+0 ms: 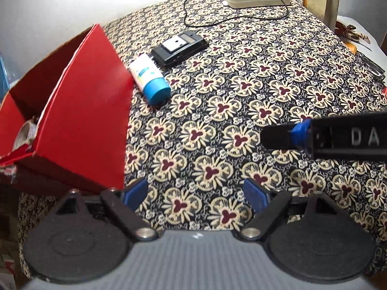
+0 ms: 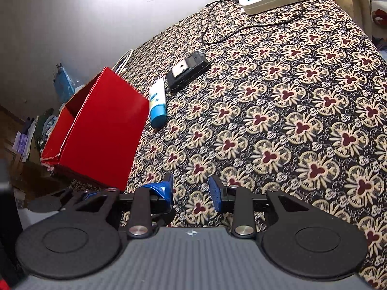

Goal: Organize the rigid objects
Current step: 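Move the right gripper toward the black device with white face, then grasp the black device with the right gripper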

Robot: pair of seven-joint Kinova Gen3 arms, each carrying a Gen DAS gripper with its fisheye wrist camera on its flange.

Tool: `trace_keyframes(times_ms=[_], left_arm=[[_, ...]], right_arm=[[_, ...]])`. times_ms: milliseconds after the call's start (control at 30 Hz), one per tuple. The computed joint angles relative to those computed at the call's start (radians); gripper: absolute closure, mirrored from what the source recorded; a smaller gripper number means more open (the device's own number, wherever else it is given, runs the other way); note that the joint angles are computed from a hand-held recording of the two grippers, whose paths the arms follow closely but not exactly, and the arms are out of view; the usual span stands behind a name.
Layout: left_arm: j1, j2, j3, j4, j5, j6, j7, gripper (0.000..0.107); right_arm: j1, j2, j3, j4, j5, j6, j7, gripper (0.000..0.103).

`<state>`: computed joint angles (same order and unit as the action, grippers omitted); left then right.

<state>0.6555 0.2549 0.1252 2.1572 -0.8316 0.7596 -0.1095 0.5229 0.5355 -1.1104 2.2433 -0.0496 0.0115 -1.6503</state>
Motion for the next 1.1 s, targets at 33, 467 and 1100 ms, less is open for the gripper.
trace_keyframes(times_ms=[33,467,1100], left_arm=[[0.005,0.007,-0.006,0.002,-0.023,-0.006,0.015,0.023],[0.017,0.084,-0.071,0.049,-0.382,-0.118,0.283,0.023],[-0.225,0.038,0.016,0.192,-0.815,-0.336,0.602,0.023]], right_arm=[[-0.004,0.005,0.009,-0.012,0.002,0.003,0.001,0.087],[-0.274,0.048,0.242,-0.301,-0.026,0.148,0.155,0.088],[-0.943,0.236,0.862,-0.821,0.041,0.262,0.271,0.088]])
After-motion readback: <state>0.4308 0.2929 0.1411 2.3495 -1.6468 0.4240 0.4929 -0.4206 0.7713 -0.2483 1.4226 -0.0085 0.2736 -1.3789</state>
